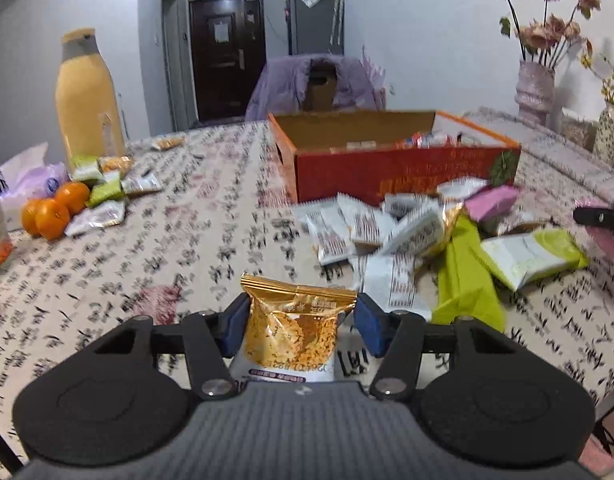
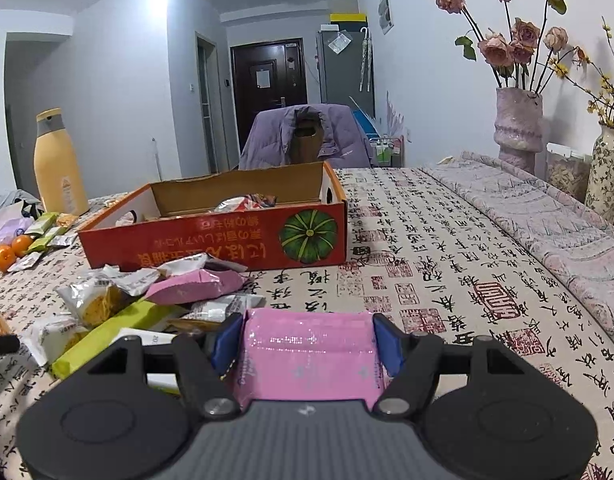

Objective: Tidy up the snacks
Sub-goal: 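Carry the gold chip bag and pink packet over the box with both tools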

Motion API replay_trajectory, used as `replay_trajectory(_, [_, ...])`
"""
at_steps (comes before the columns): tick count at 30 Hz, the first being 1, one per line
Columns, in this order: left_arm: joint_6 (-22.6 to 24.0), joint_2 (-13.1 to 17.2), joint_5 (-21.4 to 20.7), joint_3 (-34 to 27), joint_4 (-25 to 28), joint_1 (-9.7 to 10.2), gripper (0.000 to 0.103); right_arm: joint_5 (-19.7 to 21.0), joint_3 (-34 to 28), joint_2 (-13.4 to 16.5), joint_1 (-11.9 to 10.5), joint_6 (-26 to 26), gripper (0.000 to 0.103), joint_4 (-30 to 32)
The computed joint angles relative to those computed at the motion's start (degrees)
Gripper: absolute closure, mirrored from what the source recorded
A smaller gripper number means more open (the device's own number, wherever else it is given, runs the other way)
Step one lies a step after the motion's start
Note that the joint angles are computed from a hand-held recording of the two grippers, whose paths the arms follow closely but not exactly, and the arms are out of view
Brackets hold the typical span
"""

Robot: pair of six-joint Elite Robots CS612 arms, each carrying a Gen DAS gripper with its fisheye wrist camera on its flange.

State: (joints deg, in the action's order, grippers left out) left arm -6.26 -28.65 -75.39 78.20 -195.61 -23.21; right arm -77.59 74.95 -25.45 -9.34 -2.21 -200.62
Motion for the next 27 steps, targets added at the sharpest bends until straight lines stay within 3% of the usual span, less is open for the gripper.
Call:
replay_trajectory(11, [-0.9, -0.3, 3.0, -1.4, -5.4, -0.9, 0.047, 1.6, -0.6, -0.2, 0.3, -0.5, 0.035, -1.9])
replay_trajectory(21, [-1.7, 1.5, 4.1, -7.1, -5.1, -1.18, 0.047, 3.3, -5.0, 1.0, 0.6, -0.9, 0.035, -0.8])
replay_trajectory(27, [-2.4, 3.1, 3.7, -11.9, -2.1, -1.03, 0.047, 4.0, -9.2, 2.3, 0.7, -1.0, 0.035, 0.6])
